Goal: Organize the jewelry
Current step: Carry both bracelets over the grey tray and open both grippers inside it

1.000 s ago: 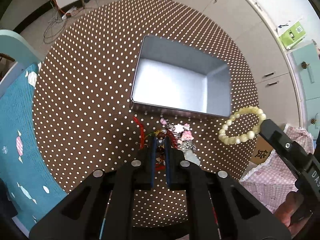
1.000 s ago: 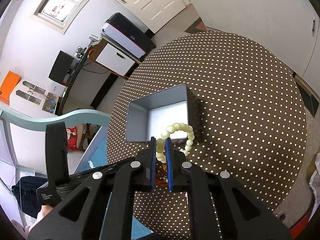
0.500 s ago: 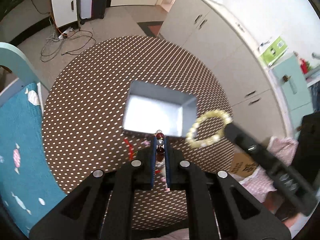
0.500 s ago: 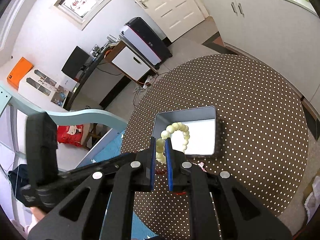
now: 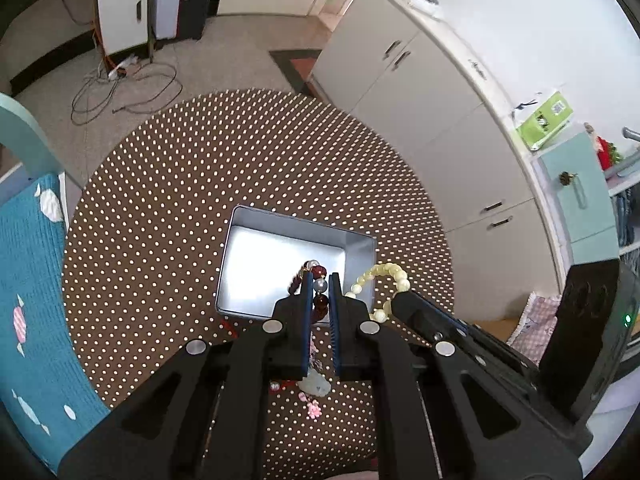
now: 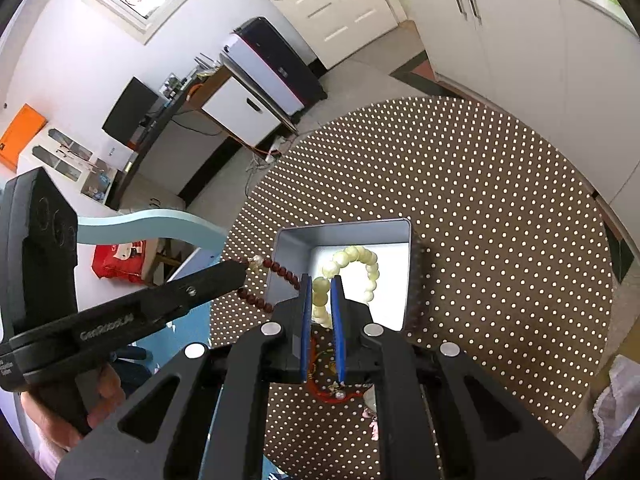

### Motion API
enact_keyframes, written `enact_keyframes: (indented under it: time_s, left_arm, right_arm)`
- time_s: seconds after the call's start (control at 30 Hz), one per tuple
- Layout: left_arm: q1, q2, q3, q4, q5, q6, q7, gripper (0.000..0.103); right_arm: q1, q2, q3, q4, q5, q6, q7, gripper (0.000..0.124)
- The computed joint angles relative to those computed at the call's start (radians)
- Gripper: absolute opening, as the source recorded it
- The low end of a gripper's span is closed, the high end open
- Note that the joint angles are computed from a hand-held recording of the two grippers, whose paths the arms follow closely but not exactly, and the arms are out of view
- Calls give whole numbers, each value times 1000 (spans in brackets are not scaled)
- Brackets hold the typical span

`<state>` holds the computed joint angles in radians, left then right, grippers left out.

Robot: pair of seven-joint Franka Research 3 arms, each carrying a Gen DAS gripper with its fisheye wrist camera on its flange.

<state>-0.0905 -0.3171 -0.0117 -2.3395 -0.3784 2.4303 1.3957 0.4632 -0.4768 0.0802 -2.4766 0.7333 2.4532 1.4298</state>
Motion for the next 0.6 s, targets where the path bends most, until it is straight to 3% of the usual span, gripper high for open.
enact_keyframes:
  time_s: [0.6]
  left_arm:
    - [60,193,-46,48,-5,-48,17,8]
  right_arm:
    - [-22,174,27,88,-74,-86,36,9]
